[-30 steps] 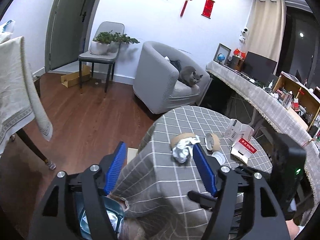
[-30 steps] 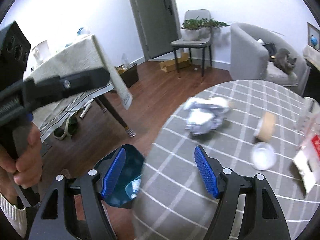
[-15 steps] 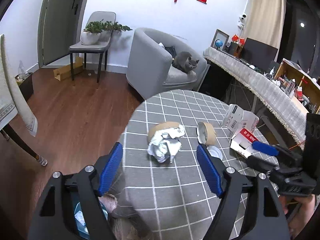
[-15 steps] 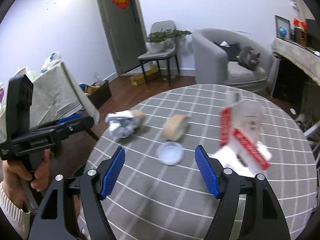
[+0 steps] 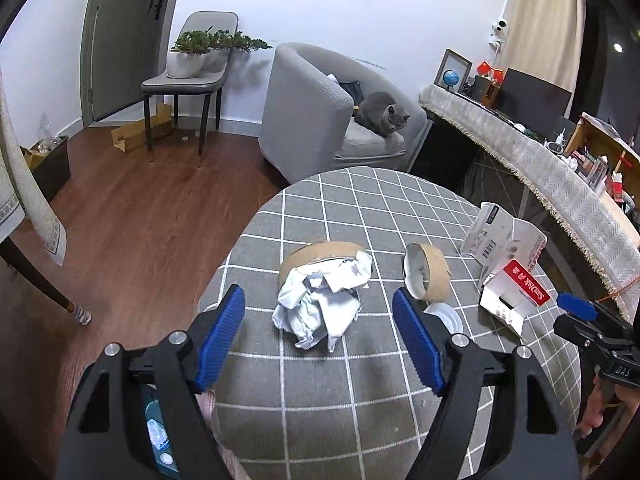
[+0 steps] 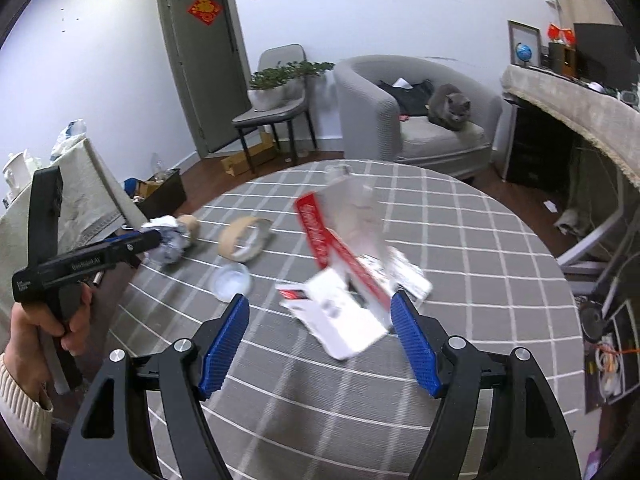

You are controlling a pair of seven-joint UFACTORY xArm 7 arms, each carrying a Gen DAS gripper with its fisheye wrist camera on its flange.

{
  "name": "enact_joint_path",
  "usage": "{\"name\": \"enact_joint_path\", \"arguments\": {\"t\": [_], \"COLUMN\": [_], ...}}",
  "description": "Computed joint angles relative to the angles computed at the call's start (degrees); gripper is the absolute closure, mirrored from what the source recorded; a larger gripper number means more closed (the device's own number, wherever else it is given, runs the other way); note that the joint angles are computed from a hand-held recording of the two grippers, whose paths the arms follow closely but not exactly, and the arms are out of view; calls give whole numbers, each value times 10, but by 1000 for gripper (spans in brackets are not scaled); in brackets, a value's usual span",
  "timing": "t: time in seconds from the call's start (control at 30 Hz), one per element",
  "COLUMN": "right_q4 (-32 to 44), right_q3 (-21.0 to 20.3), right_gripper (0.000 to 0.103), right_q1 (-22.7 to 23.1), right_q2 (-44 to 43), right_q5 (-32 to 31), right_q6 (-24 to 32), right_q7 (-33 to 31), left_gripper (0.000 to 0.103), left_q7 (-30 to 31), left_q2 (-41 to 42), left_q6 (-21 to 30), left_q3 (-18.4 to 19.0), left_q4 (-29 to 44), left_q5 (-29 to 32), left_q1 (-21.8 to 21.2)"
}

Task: Collect trash
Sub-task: 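Grasp the crumpled white paper with the left gripper while the right grasps the SanDisk package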

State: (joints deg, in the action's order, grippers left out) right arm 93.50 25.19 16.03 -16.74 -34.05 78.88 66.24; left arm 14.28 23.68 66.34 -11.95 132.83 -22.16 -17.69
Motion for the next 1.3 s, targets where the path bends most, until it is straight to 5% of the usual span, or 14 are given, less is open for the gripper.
{"name": "enact_joint_path", "arguments": {"t": [0.37, 0.87, 1.3], "right_q4": [-60, -40, 37], "right_q3": [-23, -33, -48], "right_gripper": [32, 62, 72], "right_q1": [-16, -27, 23], "right_q2": [-45, -12, 73], "right_q5": [57, 73, 37], "right_q6": [-25, -38, 5], "right_q7": [-27, -83, -74], "left_gripper": [54, 56, 56], "left_q7": [-11, 16, 47], "left_q2": [9, -4, -16], "left_q6": [-3, 16, 46], "left_q3": [2, -6, -5], "left_q4": [4, -4, -7], "left_q5": [16, -22, -56], "left_q1": [-13, 10, 37]}}
